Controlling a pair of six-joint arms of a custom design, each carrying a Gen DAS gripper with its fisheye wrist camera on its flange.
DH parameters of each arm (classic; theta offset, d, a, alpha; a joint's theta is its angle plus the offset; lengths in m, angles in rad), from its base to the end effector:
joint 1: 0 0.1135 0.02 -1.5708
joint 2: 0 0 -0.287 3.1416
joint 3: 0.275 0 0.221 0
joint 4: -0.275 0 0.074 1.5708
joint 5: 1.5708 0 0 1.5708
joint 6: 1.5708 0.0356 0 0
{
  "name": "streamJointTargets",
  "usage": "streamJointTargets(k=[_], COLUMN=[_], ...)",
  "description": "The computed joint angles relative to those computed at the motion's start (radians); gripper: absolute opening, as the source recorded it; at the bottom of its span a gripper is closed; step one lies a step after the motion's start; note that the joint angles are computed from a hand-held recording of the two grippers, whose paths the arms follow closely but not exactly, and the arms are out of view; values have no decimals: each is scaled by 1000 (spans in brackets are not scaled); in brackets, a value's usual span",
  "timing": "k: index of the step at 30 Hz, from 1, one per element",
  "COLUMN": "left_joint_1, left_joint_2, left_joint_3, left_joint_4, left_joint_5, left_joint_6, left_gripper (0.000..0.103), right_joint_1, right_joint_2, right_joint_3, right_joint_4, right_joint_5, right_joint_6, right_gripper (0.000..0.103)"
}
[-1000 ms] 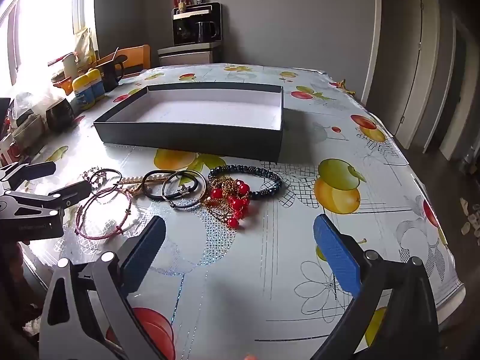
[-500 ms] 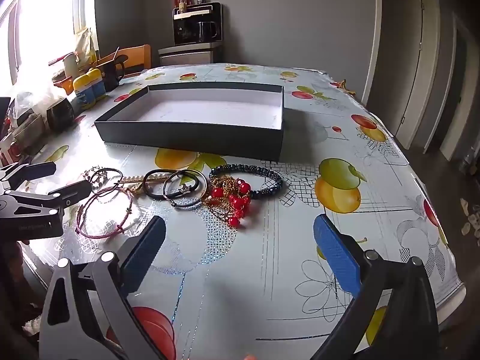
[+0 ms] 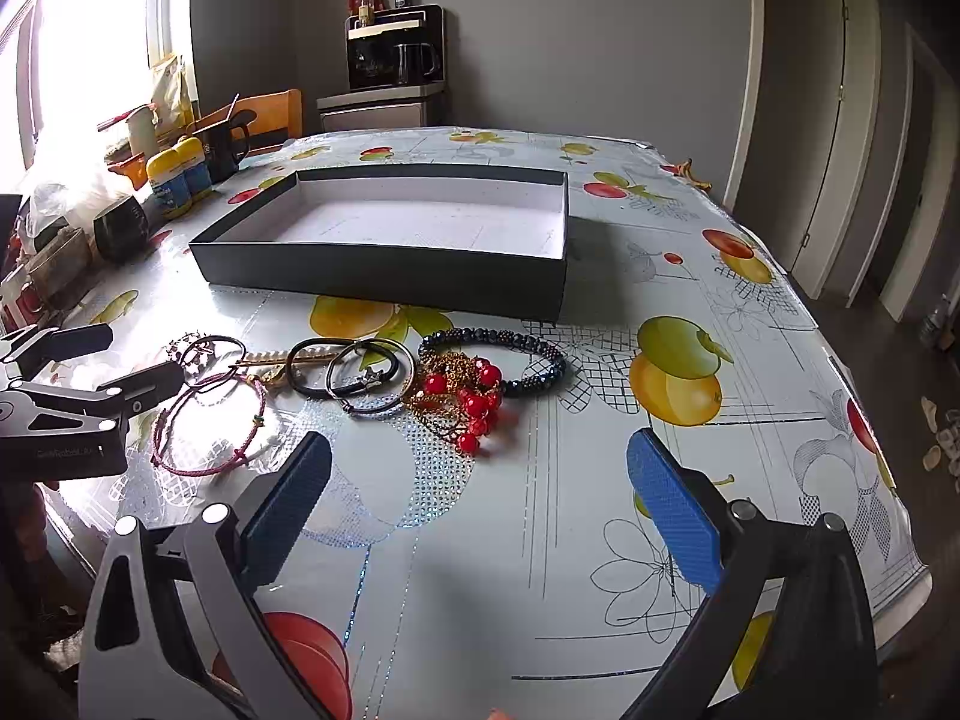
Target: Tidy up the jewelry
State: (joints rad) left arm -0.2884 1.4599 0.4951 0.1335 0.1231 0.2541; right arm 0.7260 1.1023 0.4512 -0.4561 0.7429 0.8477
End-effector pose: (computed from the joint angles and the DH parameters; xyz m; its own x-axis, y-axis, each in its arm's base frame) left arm 0.2215 -0.0703 0.1773 -0.5946 0.4366 -0.6751 0.5280 0.8453 0.0816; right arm 0.1213 0.0754 0.1988 -0.6396 0.1706 -0.7495 0.3277 0.9426 -0.0651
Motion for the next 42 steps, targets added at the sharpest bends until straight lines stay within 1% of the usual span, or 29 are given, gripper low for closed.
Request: streamJointTargets(k=[9,10,11,17,19,24,29,42], left_joint_1=[1,1,0,3,0,1,5,9], left_joint_2=[-2,0,2,3,5,1,1,9], left_joint_3=[-2,-1,-1,-3,-3,-3,-1,8], left_joint_4=[1,1,2,4,6,1,-1,-11], left_joint_5=[4,4,4,6,4,6,9,9], left_joint_6=[-6,-5,-5,-5,-7,-5,-7,-3], left_gripper=[101,101,101,101,101,101,101,101], right_joint_1=[-24,16,30,56,15,14,35,19], right_joint_2=[-12,17,21,33,18,18,29,25], right_joint_3=[-5,9,11,16,6,6,7,5], right_joint_4=[13,-4,-13,-31,2,3,-5,7], right_joint_5=[-11,8,10,21,4,2,11,-4], right_joint_6=[-31,17,32,64,13,9,34,15], right_gripper=[97,97,97,97,97,97,97,97])
